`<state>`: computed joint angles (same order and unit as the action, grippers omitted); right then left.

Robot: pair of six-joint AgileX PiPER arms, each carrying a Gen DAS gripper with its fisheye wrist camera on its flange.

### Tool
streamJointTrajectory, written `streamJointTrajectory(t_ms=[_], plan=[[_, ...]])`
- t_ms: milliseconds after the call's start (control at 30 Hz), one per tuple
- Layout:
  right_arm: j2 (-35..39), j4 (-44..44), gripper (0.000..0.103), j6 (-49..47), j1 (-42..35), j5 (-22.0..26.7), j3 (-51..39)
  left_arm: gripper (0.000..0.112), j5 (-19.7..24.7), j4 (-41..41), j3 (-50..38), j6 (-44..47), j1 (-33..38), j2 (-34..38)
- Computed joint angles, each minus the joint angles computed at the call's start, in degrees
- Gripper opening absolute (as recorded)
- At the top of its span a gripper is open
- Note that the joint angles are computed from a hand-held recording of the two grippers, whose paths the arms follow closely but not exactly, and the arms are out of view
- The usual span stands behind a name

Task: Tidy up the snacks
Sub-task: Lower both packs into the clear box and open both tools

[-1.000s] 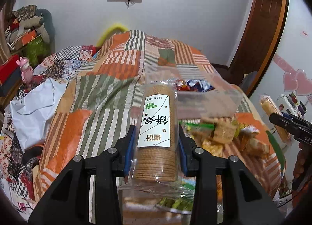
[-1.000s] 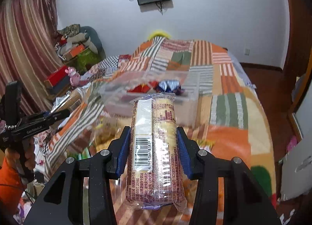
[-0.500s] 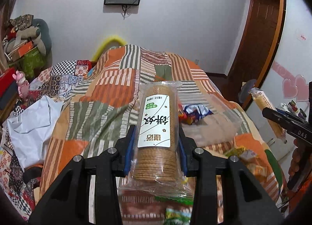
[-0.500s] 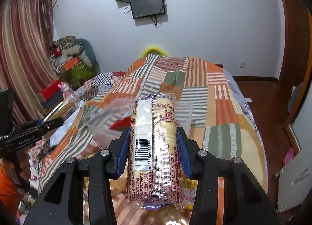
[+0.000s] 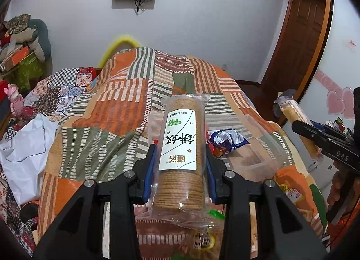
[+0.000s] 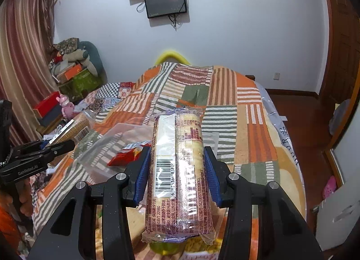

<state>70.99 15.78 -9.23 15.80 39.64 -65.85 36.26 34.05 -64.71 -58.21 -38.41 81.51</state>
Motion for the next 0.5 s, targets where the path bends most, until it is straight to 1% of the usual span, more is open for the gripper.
streamJointTrajectory(t_ms=[67,233,300,400,500], plan=[[1.74,-0.10,0.042,-0.27,-0.19,0.03,-0.91,0.038,-0.26,-0.76,-1.20,1.08,0.55,1.73],[6.11,0.74,0.042,-0.63,-1.01,1.06,-3.19,0.038,-2.39,-6.14,-3.76,6.66,3.16,5.60],[7.94,0.74,0.042,-0.32,-0.92,2.31,-4.84,0.038,-2.31,-6.83,-4.97,7.95,3.63,7.20],[10.96,1.52,0.042,-1.01,-1.47,4.40,-7.06,0.038,-2.59,-10.25,-6.98,11.75,4.82,9.67],[13.19,0.15,0.042,0.32,-1.07,5.47,-8.79,0.038,-2.42,-11.94,-8.68,13.82,5.45,11.91]])
